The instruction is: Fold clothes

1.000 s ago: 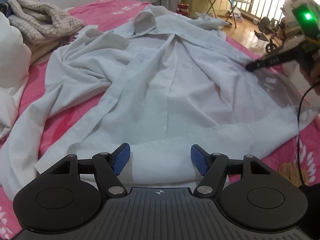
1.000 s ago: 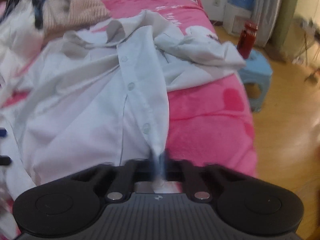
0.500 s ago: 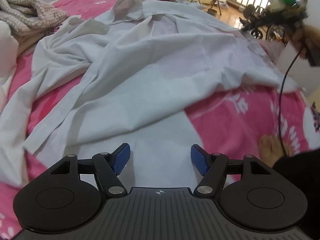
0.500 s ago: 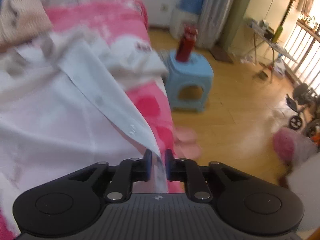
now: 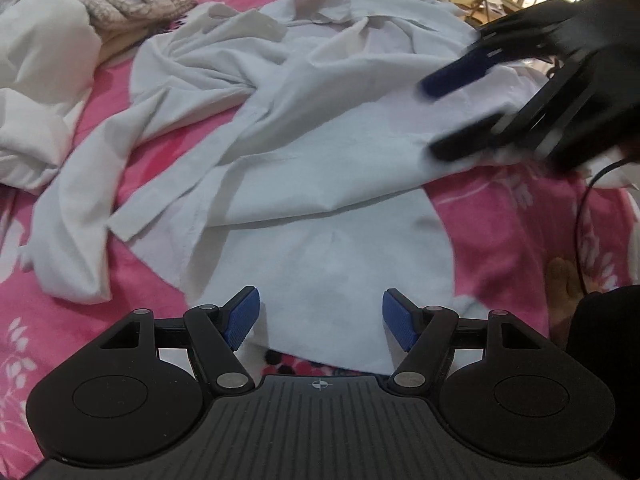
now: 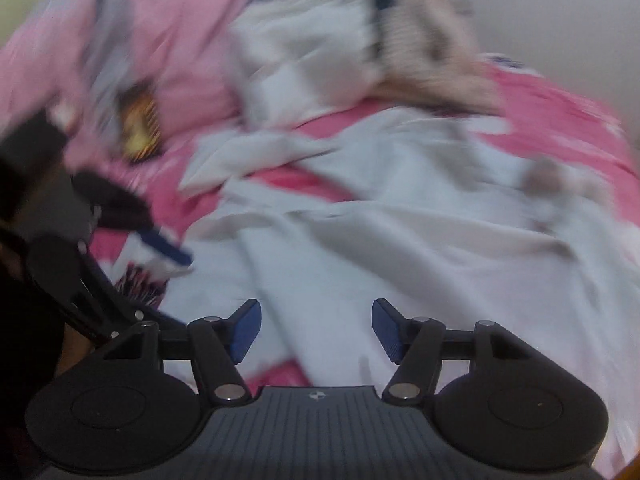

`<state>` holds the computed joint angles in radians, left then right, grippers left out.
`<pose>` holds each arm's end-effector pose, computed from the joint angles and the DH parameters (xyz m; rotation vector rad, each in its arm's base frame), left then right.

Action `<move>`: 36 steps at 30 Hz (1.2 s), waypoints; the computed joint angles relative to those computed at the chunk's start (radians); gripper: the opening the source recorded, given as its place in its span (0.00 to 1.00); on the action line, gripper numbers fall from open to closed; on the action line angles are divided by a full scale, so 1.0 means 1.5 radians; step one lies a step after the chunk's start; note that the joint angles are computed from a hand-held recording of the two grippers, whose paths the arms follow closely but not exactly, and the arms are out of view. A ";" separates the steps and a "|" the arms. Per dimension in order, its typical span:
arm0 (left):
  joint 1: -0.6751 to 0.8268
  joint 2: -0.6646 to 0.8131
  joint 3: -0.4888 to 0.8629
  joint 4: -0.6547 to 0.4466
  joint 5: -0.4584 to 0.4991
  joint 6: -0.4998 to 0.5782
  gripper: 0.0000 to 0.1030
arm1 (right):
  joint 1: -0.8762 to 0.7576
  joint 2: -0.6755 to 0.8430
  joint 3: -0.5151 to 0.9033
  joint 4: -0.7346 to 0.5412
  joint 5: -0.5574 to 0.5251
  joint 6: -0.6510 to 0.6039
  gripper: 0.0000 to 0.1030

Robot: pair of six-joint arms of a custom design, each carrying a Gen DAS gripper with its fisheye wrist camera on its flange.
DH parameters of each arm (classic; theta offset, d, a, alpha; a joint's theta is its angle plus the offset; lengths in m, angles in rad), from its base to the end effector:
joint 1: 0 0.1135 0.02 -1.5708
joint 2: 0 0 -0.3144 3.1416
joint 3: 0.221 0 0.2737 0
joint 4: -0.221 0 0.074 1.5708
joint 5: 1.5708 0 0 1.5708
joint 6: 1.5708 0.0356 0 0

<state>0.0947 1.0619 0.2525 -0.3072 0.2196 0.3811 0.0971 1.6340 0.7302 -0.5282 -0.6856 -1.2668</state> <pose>0.1423 0.0057 0.1384 0.4445 2.6101 -0.1394 0.2628 0.0482 0.1540 -1.6707 1.9565 0.6666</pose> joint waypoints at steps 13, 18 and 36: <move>0.135 0.015 -0.017 0.027 -0.007 0.037 0.67 | 0.111 0.049 -0.078 0.218 0.072 0.077 0.02; 0.192 0.021 -0.011 0.021 0.043 0.072 0.67 | -0.005 0.017 -0.018 -0.023 0.033 -0.121 0.01; 0.229 0.102 0.039 0.042 0.121 0.002 0.66 | -0.234 -0.074 -0.002 -0.097 0.357 -0.573 0.02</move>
